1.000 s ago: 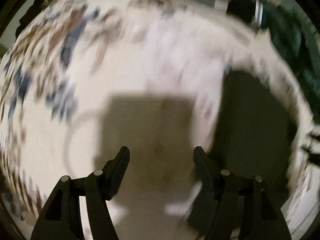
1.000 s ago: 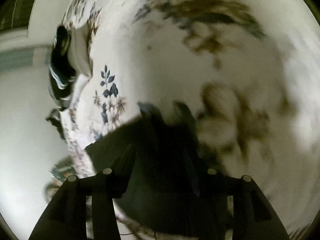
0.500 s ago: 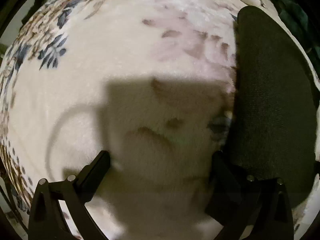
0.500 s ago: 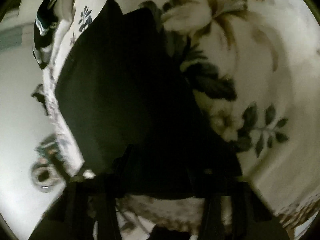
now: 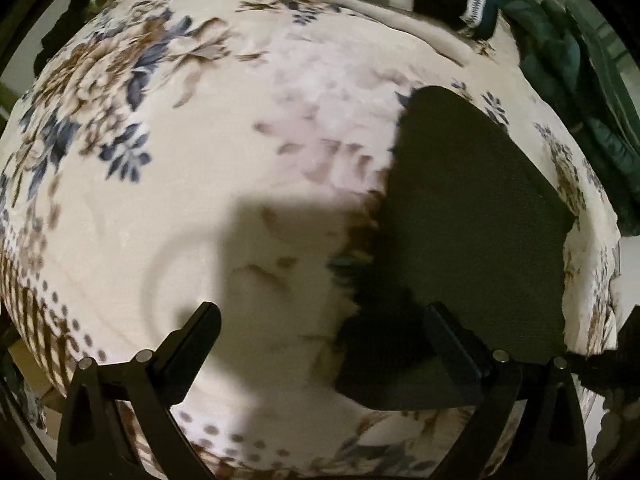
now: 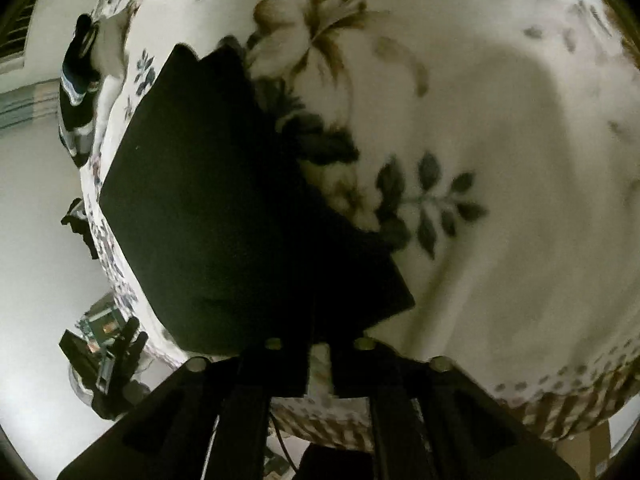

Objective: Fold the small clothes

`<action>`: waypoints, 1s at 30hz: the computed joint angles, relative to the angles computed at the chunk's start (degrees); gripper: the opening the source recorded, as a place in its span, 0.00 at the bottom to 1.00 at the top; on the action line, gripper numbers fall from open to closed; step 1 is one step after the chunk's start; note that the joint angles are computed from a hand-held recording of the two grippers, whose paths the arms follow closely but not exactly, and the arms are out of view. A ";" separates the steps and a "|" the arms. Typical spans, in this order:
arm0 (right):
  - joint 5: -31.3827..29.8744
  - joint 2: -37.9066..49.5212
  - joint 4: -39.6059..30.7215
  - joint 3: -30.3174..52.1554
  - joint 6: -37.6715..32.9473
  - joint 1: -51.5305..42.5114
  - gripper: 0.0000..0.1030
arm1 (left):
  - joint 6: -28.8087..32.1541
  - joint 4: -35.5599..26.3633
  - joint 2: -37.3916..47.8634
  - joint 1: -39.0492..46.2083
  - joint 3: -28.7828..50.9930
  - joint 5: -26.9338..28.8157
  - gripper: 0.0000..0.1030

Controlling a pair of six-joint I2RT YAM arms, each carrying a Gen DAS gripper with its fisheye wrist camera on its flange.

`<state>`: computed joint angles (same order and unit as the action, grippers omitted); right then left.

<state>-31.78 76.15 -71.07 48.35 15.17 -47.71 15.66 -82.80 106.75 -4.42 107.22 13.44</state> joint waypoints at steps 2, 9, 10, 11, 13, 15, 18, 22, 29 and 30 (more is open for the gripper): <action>-1.78 0.66 1.55 1.04 -0.17 -3.04 0.49 | -0.46 0.23 0.05 -0.55 0.06 0.53 1.00; -8.67 14.28 10.90 2.95 -3.10 0.89 0.60 | -1.74 -0.73 -3.50 -0.71 -3.50 0.35 1.00; -9.25 16.62 11.34 3.38 -3.90 2.56 0.60 | -1.88 -1.06 -4.00 -0.75 -3.94 0.21 1.00; -9.15 17.84 11.66 3.90 -3.90 4.24 0.60 | -1.89 -1.32 -4.49 -0.88 -4.33 0.04 1.00; -6.05 15.04 14.35 3.02 -2.06 9.29 0.28 | -1.72 -1.54 -5.57 -1.28 -4.94 -0.70 1.00; -2.65 10.69 14.14 3.42 -1.00 11.68 0.17 | -1.75 -1.53 -5.97 -1.87 -5.06 -1.22 1.00; 7.19 8.18 10.89 5.84 1.17 13.83 0.11 | -2.34 -1.57 -6.17 -2.56 -4.78 -1.72 1.00; -1.28 8.61 10.59 1.10 5.66 4.97 0.24 | -3.52 -1.55 -6.39 -2.92 -4.83 -2.21 1.00; -6.82 -0.42 4.87 -4.55 5.00 -1.65 0.65 | -3.56 -2.29 -6.90 -1.87 -4.91 -2.24 1.00; -6.57 0.56 5.44 -5.71 4.26 -1.10 0.65 | -3.61 -2.29 -6.91 -1.70 -5.41 -2.29 1.00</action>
